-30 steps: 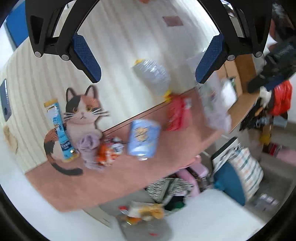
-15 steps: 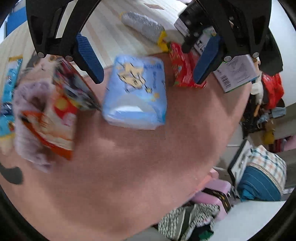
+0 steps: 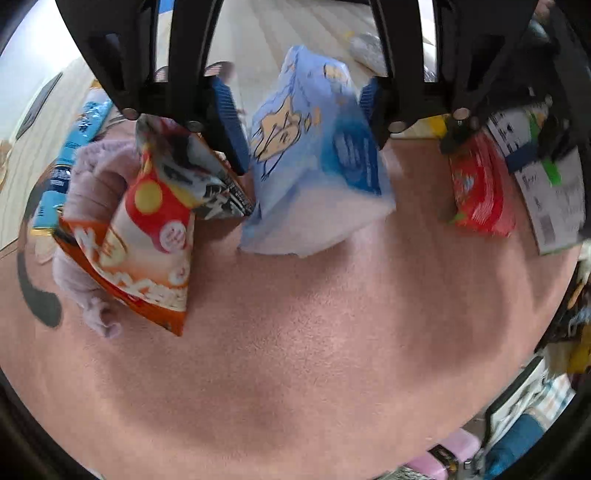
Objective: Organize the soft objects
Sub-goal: 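Grasp the red snack bag with left gripper while right grasps blue tissue pack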
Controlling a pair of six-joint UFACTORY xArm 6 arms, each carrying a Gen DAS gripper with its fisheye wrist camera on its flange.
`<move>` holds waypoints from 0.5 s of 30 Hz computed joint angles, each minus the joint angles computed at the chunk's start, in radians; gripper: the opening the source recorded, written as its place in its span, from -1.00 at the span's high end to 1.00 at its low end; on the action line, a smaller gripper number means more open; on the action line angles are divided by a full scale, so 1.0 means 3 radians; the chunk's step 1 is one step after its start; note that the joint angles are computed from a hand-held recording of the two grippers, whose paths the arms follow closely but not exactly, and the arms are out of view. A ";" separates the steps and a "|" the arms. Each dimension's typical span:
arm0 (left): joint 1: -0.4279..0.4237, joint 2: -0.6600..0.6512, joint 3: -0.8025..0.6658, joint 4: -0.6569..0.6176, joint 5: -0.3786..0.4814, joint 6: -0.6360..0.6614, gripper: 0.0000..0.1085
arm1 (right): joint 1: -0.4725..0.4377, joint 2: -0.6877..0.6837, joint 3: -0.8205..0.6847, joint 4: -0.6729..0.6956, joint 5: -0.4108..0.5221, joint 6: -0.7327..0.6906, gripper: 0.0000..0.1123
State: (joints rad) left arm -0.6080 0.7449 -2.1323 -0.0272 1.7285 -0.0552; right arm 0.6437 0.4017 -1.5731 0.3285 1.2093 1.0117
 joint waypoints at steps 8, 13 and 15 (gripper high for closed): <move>-0.0041 0.0046 -0.0118 -0.0117 0.0006 -0.0036 -0.15 | 0.0101 -0.0288 0.0332 -0.0013 -0.0350 0.0119 -0.49; -0.0106 -0.0051 0.0078 -0.0077 -0.0128 -0.0088 -0.13 | 0.0103 -0.0262 0.0392 0.0077 -0.0521 0.0168 -0.49; -0.0142 -0.0101 0.0155 -0.0009 -0.0181 -0.0118 -0.01 | 0.0099 -0.0136 0.0239 0.0089 -0.0521 0.0179 -0.49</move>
State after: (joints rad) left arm -0.6507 0.7145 -2.0857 -0.0298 1.6741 -0.0907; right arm 0.6733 0.3610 -1.5013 0.3551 1.0531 1.0655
